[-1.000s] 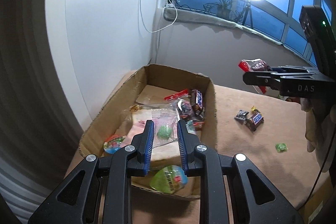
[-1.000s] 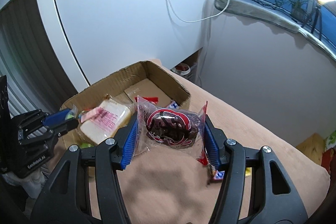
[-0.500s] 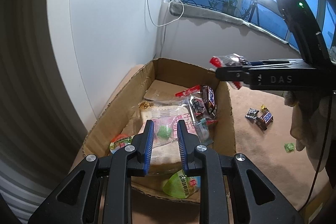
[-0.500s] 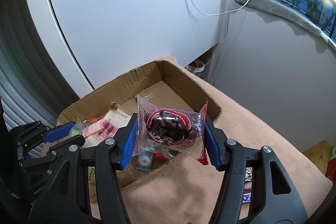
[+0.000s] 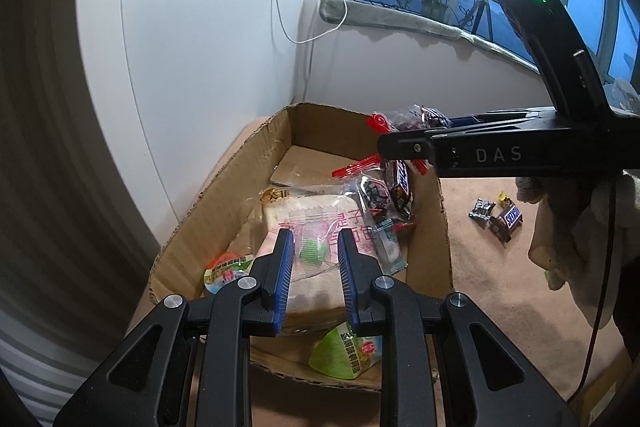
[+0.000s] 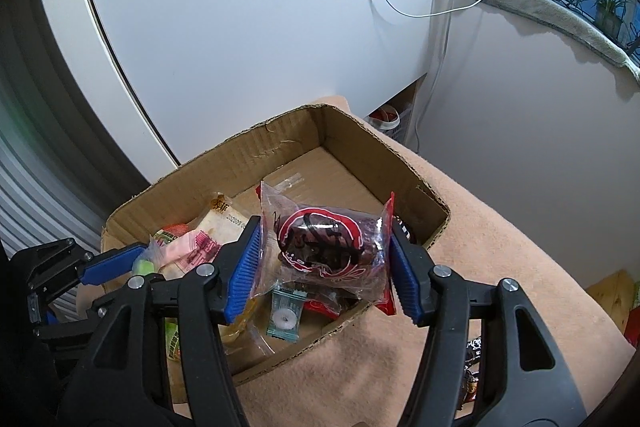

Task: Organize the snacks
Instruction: 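Carry the candy bag into the box and open the right gripper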

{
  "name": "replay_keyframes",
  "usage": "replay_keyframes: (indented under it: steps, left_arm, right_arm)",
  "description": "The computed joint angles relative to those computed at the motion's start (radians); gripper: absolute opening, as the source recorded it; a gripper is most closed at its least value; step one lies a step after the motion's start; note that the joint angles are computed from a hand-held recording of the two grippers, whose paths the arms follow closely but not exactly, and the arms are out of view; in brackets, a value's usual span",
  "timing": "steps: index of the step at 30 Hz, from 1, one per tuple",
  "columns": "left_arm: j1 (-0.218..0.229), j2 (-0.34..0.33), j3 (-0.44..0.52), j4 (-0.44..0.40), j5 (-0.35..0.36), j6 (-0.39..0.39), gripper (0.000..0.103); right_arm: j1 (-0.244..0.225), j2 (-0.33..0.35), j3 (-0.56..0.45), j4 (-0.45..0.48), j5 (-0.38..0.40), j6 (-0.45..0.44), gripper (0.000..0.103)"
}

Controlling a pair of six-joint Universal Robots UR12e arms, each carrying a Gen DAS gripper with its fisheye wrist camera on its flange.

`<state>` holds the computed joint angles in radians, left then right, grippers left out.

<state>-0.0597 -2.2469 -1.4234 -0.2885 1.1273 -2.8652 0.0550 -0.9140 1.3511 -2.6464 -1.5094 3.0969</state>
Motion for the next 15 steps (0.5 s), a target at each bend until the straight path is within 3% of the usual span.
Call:
replay_keyframes:
  steps: [6, 10, 15]
  left_arm:
    - [0.0, 0.002, -0.001, -0.001, 0.002, -0.006, 0.023]
    - [0.0, 0.005, -0.004, 0.003, 0.008, -0.008, 0.036]
    - [0.001, 0.01, -0.01, 0.012, 0.008, -0.015, 0.037]
  right_arm:
    - [0.001, 0.0, -0.002, 0.008, -0.005, -0.008, 0.067]
    - [0.003, 0.0, -0.001, -0.002, -0.007, -0.013, 0.077]
    - [0.006, -0.006, 0.006, -0.013, -0.013, -0.018, 0.078]
